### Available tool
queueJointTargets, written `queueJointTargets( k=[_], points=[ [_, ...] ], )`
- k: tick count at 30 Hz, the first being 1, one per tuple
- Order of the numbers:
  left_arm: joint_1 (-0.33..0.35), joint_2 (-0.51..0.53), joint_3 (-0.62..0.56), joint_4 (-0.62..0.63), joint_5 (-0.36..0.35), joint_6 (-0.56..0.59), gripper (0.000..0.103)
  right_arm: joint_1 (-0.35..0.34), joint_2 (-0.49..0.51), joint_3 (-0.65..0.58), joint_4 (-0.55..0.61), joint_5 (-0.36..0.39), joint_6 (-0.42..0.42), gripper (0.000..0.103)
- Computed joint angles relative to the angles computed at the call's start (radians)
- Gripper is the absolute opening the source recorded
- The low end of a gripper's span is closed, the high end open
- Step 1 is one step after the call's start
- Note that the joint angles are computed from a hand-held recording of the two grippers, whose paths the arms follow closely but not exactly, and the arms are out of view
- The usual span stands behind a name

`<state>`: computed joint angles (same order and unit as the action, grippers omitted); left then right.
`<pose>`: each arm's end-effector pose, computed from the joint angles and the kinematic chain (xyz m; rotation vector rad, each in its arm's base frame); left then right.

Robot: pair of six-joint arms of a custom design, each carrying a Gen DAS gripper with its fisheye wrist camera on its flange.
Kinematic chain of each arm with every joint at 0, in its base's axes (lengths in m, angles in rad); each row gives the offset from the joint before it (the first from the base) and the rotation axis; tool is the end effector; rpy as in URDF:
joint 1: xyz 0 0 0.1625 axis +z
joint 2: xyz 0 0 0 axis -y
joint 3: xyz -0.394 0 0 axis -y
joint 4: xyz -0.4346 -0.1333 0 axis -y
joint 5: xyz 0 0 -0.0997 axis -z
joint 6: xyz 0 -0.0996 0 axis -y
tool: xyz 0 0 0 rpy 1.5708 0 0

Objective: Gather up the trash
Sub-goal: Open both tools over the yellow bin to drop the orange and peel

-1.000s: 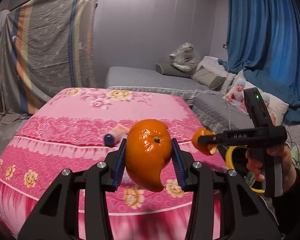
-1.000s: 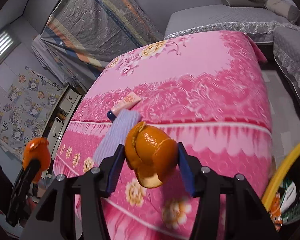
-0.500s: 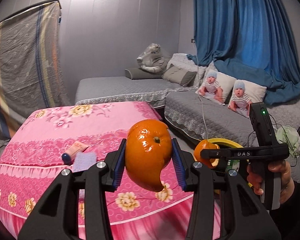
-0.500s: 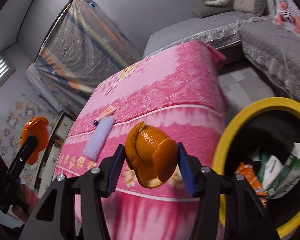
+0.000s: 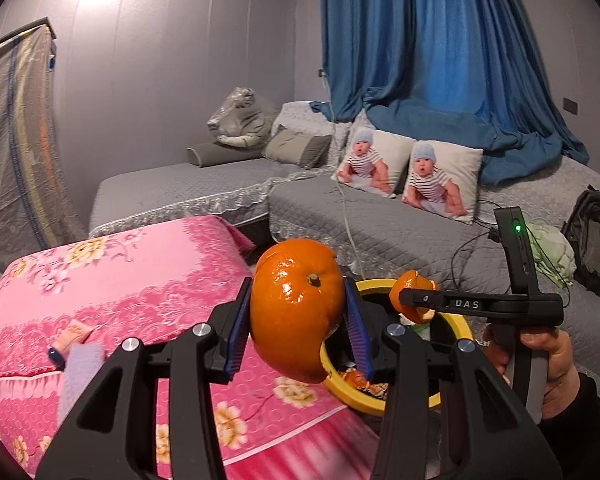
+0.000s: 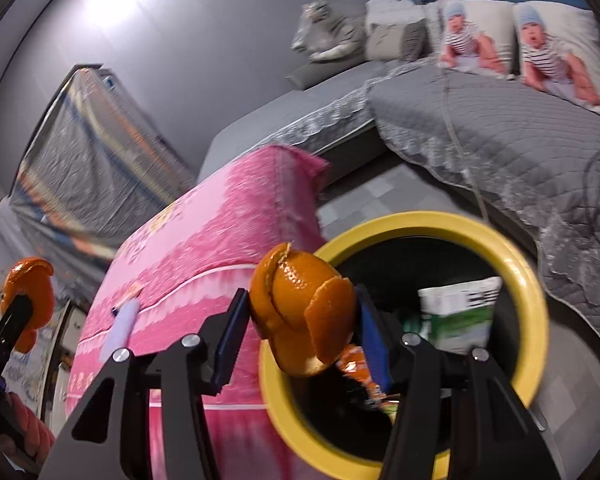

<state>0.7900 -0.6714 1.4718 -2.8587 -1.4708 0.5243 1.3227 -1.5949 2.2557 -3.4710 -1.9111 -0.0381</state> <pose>-0.4231 -0.6305 0.0549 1.7991 2.4158 -0.7622 -0.0147 -0.4655 0.3534 -0.5036 -2.1804 1.5141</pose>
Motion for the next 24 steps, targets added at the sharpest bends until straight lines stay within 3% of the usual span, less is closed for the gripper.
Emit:
queueJointTargets(
  k=[9,21,24],
  points=[
    [-0.031,0.068,-0.04,0.032,-0.007,-0.004,0.042,-0.069,-0.034,0.035,-0.015,0.023,0.026,0.05],
    [-0.046,0.143,-0.109,0.069,-0.003,-0.015,0.042,-0.095,-0.046,0.034,-0.015,0.019,0.058,0.05],
    [-0.044,0.168,-0.138,0.09,-0.002,-0.034,0.047,-0.104,-0.055,0.035,-0.004,0.018,0.07,0.054]
  ],
)
